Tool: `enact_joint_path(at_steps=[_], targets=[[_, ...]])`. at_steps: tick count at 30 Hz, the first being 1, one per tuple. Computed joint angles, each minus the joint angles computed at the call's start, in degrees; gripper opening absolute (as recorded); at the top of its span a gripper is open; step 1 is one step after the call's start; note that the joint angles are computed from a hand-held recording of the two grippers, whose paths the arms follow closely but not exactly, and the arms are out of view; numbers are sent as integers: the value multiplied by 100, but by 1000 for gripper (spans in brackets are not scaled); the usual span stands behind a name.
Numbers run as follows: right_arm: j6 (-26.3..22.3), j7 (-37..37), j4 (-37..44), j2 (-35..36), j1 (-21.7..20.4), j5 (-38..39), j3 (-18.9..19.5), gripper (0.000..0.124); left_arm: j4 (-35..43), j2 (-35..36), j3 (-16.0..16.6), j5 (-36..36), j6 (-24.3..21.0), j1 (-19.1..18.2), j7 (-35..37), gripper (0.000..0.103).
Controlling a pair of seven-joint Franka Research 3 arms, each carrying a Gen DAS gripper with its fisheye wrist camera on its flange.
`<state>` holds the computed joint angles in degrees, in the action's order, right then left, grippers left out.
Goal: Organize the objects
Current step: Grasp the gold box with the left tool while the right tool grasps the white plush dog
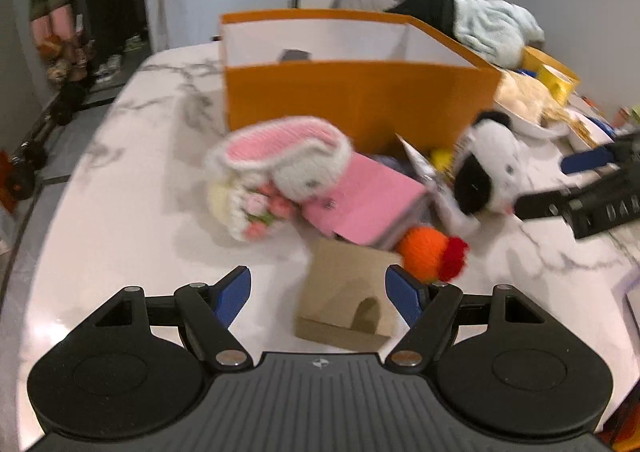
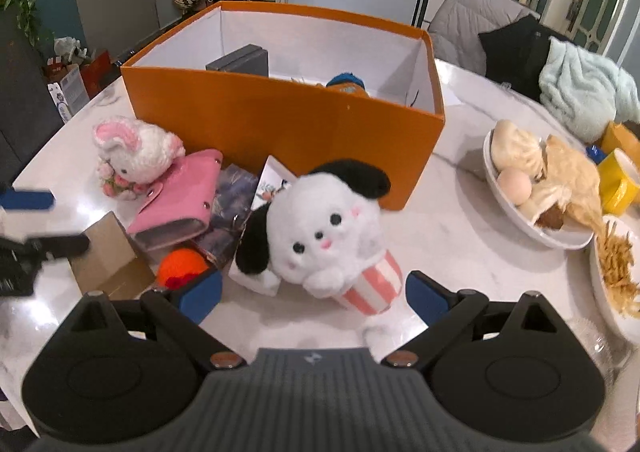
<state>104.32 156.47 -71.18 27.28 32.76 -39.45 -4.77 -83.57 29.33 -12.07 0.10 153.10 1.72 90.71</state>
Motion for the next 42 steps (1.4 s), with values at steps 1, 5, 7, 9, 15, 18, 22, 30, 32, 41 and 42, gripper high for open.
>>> enact_joint_path(at_steps=[1,5,7,9,15,18,22,30,32,41,42], targets=[[46,46,-73,-39,-4,10,4,98,-112,-25,-55,-29,115,34,96,87],[248,63,-335,-161,-28,-53,33,98,-193,51,-104,15,305,20,278,87],[286,94,-391,-172,-23,-143,26,98,-222,89,-119,9,360,35,327,87],[372,69,-433,-169,-53,-203,23,99,-241,125,-170,-28,377,76,411,87],[719,172,-464,-32,-95,-511,-83,99,-287,200,-254,-197,539,147,474,86],[861,195,-517,50,-127,-653,-153,99,-243,244,-285,-237,490,169,492,86],[1357,429,-890,-76,-224,-796,-210,101,-248,264,-292,-258,506,172,487,85],[2313,591,-1544,-355,-476,-983,-201,102,-217,335,-378,-361,565,219,578,73],[2499,629,-1695,-441,-521,-1025,-189,101,-233,336,-435,-406,602,259,672,71],[2722,703,-2004,-627,-543,-1341,-123,95,-344,310,-419,-372,804,247,624,70],[2727,716,-2020,-635,-546,-1361,-114,95,-346,309,-417,-364,806,245,616,70]])
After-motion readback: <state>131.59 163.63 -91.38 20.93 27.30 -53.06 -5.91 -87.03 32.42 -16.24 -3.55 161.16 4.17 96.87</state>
